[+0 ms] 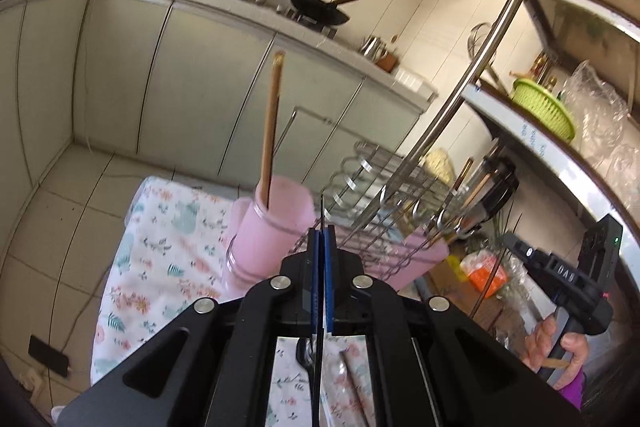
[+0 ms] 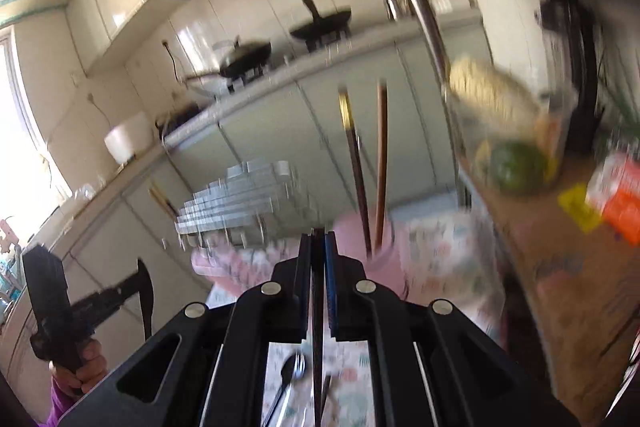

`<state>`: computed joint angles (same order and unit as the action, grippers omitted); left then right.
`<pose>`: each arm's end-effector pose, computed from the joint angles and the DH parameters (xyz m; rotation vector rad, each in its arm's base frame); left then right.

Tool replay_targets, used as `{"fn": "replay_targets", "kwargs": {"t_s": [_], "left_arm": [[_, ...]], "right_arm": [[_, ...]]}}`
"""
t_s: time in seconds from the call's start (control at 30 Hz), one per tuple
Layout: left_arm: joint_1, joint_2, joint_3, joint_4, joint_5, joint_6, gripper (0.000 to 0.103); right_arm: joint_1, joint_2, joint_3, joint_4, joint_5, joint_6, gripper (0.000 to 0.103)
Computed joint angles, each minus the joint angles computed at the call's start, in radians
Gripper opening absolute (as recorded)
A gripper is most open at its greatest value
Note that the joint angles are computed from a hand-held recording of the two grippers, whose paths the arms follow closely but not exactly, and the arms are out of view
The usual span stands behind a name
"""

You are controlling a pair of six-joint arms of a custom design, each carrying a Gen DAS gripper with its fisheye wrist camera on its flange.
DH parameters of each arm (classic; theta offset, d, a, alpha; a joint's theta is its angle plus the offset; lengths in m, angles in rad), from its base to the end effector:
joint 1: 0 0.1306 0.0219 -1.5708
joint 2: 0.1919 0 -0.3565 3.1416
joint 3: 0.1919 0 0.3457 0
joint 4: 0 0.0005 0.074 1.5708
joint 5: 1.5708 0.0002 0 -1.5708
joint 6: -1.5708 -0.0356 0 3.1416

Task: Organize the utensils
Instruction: 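Lift the left tool's chopstick over the pink cup while the right tool carries its chopstick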

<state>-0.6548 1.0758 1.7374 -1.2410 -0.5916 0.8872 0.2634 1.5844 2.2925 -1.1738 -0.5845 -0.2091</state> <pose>0.2297 -0.1520 0.6264 -0.5677 1.9780 -0.3213 0.4293 0.1356 0.6577 -0.4321 2.0216 0.8879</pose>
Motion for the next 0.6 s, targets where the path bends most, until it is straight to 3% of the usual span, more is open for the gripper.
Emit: {"fn": "replay_targets", "kwargs": {"t_s": [0.13, 0.3, 0.43, 0.6], "left_arm": [[0.01, 0.005, 0.007, 0.03, 0.002, -0.021, 0.002], [0.036, 0.013, 0.012, 0.05, 0.016, -0.039, 0.002], [0.053, 0.016, 0.013, 0.082, 0.007, -0.072, 0.002], [0.078, 0.033, 0.027, 0.131, -0.014, -0.126, 0.002]], "right_arm": [[-0.003, 0.051, 0.119, 0.108, 0.074, -0.043, 0.006], [0.006, 0.138, 0.244, 0.173, 0.132, -0.082, 0.006], [0.036, 0.138, 0.196, 0.262, 0.214, -0.047, 0.006], [0.067, 0.133, 0.112, 0.302, 0.263, 0.003, 0.006]]}}
